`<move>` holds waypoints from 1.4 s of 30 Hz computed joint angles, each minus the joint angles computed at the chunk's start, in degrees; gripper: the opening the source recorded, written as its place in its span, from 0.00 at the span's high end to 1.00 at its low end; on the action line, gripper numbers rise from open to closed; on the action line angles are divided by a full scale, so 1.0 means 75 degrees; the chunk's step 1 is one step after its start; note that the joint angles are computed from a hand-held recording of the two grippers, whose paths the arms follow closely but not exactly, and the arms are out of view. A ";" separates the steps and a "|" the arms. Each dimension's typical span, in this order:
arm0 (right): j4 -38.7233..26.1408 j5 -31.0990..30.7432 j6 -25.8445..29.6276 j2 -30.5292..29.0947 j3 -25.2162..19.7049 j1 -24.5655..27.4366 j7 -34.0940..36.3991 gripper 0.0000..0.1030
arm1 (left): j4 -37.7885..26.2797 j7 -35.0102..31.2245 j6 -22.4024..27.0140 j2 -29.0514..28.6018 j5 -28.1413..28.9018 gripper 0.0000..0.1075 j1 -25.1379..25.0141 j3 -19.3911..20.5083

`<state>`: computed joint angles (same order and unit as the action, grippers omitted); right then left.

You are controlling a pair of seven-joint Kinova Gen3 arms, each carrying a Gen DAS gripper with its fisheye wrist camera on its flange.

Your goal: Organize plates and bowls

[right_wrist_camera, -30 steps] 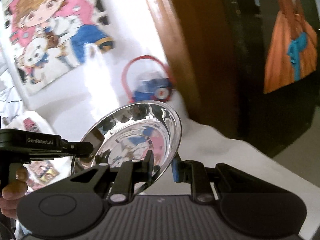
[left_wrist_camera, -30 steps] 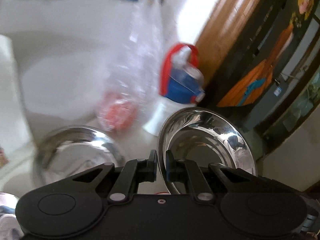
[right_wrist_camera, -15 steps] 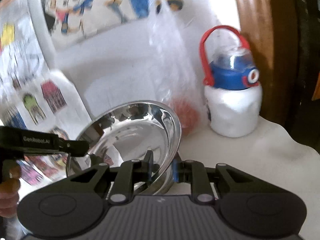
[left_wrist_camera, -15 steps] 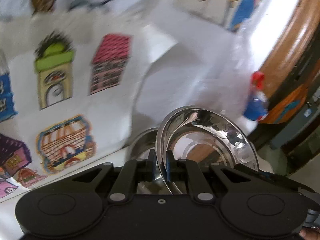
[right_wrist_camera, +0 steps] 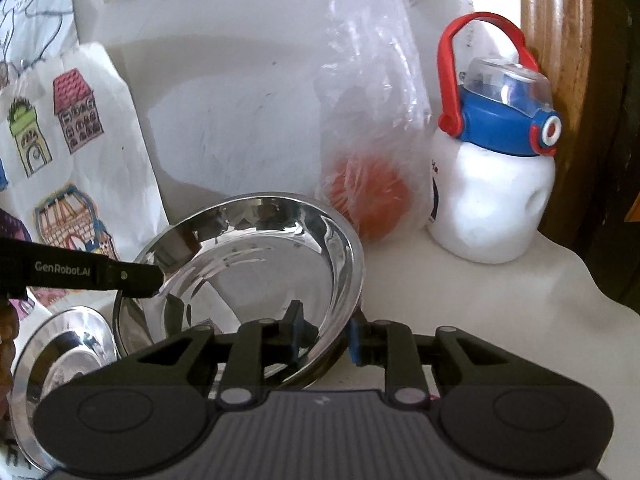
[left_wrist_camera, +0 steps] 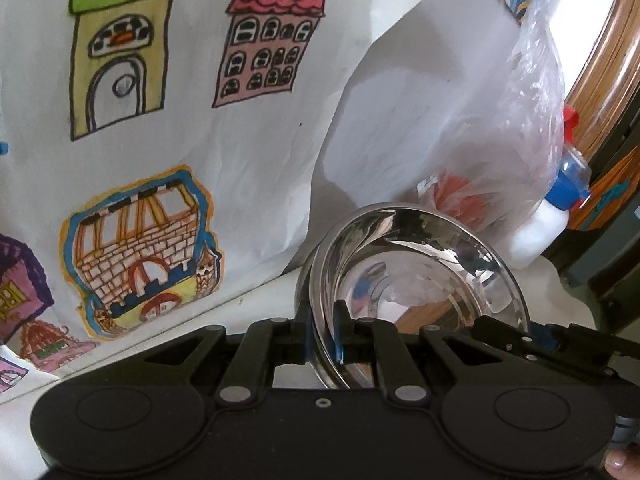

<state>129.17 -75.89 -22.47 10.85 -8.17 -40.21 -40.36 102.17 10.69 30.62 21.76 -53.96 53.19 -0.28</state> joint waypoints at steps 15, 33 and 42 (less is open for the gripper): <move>-0.0288 -0.1555 -0.1126 0.0235 -0.0429 -0.0429 0.1950 0.67 | -0.0187 0.0190 0.0440 0.0341 -0.0318 0.88 0.0251 0.0000; 0.0454 -0.0968 -0.2999 -0.0097 -0.1093 -0.1018 0.1205 0.12 | 0.0136 0.1241 0.0706 0.0167 -0.1315 0.61 0.0657 -0.0034; 0.1275 -0.1547 -0.4546 -0.1453 -0.2229 -0.1810 0.0266 0.00 | 0.0881 0.2565 0.1866 -0.0665 -0.2665 0.22 0.1089 0.0626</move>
<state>138.74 -87.49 -56.56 -0.04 -24.88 -53.78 -38.37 108.78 29.93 44.61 16.77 -73.94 61.36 4.42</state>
